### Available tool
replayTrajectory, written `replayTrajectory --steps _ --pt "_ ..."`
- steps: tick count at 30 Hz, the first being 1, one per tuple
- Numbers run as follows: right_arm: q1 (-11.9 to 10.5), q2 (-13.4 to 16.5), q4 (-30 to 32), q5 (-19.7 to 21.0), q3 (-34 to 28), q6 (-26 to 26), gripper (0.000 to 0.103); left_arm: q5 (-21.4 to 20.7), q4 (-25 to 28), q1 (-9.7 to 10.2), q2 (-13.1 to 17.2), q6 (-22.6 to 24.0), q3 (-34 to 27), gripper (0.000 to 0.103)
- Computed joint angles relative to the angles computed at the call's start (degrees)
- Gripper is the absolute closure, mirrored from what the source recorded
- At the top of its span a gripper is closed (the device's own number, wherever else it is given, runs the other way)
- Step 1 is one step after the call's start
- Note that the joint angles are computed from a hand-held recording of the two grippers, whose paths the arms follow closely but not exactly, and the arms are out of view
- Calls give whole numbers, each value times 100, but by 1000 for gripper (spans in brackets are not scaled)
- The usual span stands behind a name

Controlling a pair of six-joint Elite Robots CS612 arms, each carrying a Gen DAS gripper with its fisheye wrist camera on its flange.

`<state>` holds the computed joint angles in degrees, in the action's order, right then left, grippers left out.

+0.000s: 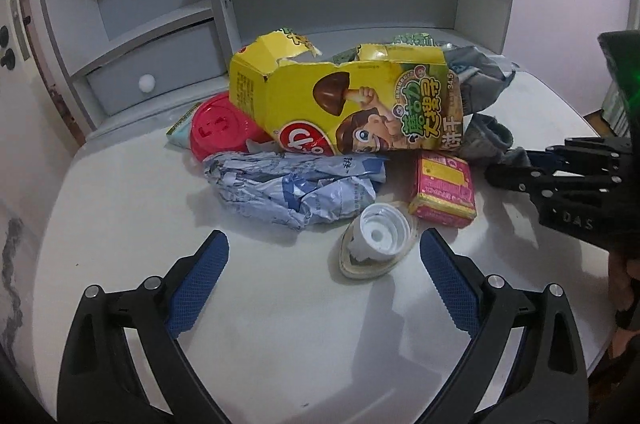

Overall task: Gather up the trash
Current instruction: 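Grasp the white bottle cap with the left tool while the right tool grasps the grey sock, then carry the bottle cap and grey sock in both tools over the bin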

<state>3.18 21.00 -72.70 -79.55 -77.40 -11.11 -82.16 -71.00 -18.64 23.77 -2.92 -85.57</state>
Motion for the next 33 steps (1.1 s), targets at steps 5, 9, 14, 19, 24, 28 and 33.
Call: replayTrajectory --steps 5,9,14,19,24,28,33 --pt "-35 36 166 85 -207 -74 82 149 -46 -94 -10 104 20 12" --pt "-61 60 192 105 -304 -85 82 234 40 -139 -27 149 70 28" --pt "-85 94 265 121 -467 -98 82 -20 229 -84 -72 -59 86 66" --pt "-166 156 280 166 -729 -9 83 89 197 -109 -76 -147 -90 70" --pt "-338 215 331 299 -1024 191 84 196 194 -178 -136 -177 -219 70" --pt "-558 309 367 200 -1393 354 84 81 -13 -397 -192 -42 -274 70" --pt "-985 518 640 7 -2058 694 85 -497 -398 -804 -234 274 -142 70"
